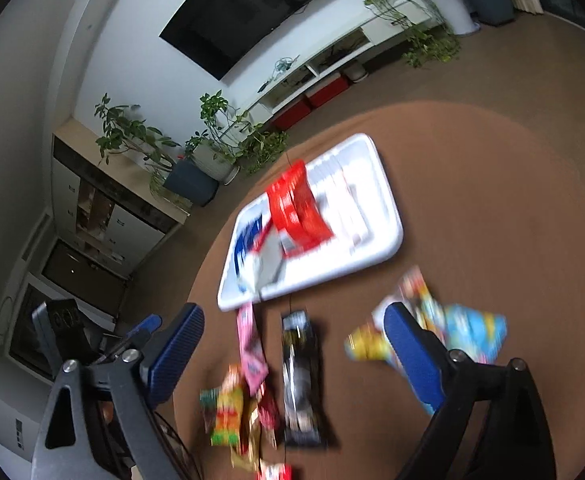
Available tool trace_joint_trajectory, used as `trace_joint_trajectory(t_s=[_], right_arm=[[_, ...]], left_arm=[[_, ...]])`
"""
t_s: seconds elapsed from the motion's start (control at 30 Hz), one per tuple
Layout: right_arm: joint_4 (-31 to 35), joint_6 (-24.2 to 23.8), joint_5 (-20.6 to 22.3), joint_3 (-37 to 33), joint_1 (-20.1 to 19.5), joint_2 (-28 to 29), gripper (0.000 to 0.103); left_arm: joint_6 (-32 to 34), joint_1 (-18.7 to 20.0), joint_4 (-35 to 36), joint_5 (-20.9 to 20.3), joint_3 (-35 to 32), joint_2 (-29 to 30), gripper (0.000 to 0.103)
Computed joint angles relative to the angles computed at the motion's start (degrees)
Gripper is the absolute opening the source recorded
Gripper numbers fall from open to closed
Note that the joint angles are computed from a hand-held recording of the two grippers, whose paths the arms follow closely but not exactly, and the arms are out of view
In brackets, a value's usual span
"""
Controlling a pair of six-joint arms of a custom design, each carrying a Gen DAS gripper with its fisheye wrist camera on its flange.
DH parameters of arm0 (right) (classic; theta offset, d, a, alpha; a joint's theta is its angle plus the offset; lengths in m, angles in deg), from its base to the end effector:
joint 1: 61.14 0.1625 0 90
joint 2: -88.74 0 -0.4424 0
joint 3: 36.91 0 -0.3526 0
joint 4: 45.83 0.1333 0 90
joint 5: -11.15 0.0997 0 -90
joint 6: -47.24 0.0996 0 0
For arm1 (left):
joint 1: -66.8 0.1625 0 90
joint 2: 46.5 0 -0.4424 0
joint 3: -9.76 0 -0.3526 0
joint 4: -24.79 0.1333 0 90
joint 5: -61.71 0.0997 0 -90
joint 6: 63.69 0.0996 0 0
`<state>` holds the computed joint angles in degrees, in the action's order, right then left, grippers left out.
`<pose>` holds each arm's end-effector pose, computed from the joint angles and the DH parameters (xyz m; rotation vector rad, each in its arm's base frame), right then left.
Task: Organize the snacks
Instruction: 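Withdraw both tools from the tray back toward the snack pile, then grasp the green nut bag with the left gripper while the right gripper grasps the blue panda bag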
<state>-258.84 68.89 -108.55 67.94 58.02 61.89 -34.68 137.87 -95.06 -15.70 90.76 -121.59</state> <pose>0.3655 -0.4828 0.0268 -0.1196 -2.7247 1.3230 -0.0464 -0.6132 0.5053 1.0905 2.6159 -0.5709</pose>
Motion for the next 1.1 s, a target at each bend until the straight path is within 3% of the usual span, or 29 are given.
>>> trace_joint_trajectory(t_s=[0.1, 0.2, 0.27, 0.33, 0.73, 0.83, 0.97, 1.1], right_arm=[[-3.94, 1.67, -0.59, 3.76, 1.26, 1.51, 0.094], [-7.03, 3.61, -0.15, 6.5, 1.82, 2.61, 0.094], [-8.8, 4.32, -0.45, 7.4, 2.23, 3.59, 0.094], [-8.88, 5.22, 0.01, 7.77, 2.51, 4.28, 0.094], [-7.84, 4.35, -0.49, 6.97, 3.28, 5.6, 0.092], [-7.74, 4.48, -0.68, 6.96, 3.44, 5.85, 0.092], [-7.21, 4.47, -0.92, 6.75, 3.52, 5.99, 0.091], [-6.66, 4.66, -0.84, 6.74, 3.32, 5.83, 0.091]], left_arm=[[5.5, 1.65, -1.38, -0.11, 5.42, -4.18, 0.103], [5.84, 3.02, 5.28, 0.27, 3.85, -4.72, 0.103], [6.25, 3.19, 9.22, 2.68, 2.59, -4.37, 0.103], [8.43, 3.04, 10.71, 5.93, 2.56, -4.11, 0.103], [25.91, 2.19, 14.97, 11.53, 1.76, -1.21, 0.1], [26.27, 2.46, 17.66, 11.96, -0.05, 0.59, 0.091], [25.61, 2.72, 19.42, 13.33, -1.26, 2.5, 0.07], [25.49, 2.83, 20.95, 13.92, -1.88, 3.2, 0.067]])
